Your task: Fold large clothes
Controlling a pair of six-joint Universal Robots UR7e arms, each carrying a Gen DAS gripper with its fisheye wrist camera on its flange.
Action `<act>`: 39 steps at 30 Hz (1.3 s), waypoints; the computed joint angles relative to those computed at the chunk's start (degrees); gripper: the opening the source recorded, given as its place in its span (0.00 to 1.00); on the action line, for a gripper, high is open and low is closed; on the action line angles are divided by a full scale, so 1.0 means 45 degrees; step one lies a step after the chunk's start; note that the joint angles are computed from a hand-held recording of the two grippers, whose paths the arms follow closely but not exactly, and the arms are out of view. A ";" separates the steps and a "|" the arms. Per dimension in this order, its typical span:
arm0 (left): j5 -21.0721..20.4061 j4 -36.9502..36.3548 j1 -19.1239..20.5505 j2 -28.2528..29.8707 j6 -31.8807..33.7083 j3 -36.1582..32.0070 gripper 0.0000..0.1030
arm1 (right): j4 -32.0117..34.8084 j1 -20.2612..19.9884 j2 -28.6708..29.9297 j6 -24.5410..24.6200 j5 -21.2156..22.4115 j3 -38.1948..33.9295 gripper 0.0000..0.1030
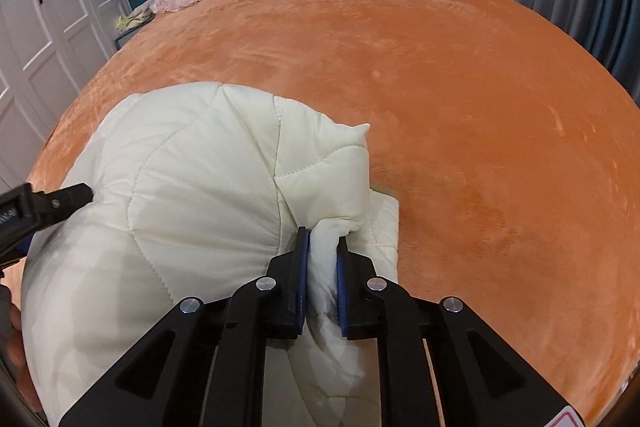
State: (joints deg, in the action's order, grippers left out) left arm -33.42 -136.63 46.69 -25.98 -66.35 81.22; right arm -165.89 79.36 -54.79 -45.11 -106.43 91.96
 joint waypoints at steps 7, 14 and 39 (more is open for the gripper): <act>0.0649 0.0321 0.0135 0.0391 -0.0378 -0.0129 0.96 | -0.0465 -0.0151 0.0181 -0.0275 0.0479 0.0070 0.15; 0.0867 -0.0021 0.0294 0.0598 -0.0196 -0.0165 0.96 | -0.0995 -0.0262 0.0360 -0.0431 0.0837 0.0109 0.15; -0.0449 0.0592 -0.1071 -0.1203 -0.0701 0.1984 0.92 | 0.2297 -0.0317 -0.2328 0.0879 0.1130 0.1099 0.22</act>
State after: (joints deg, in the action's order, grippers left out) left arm -35.44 -133.97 41.87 -31.39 -69.51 90.15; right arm -155.56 77.93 -65.27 -41.15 -101.35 96.90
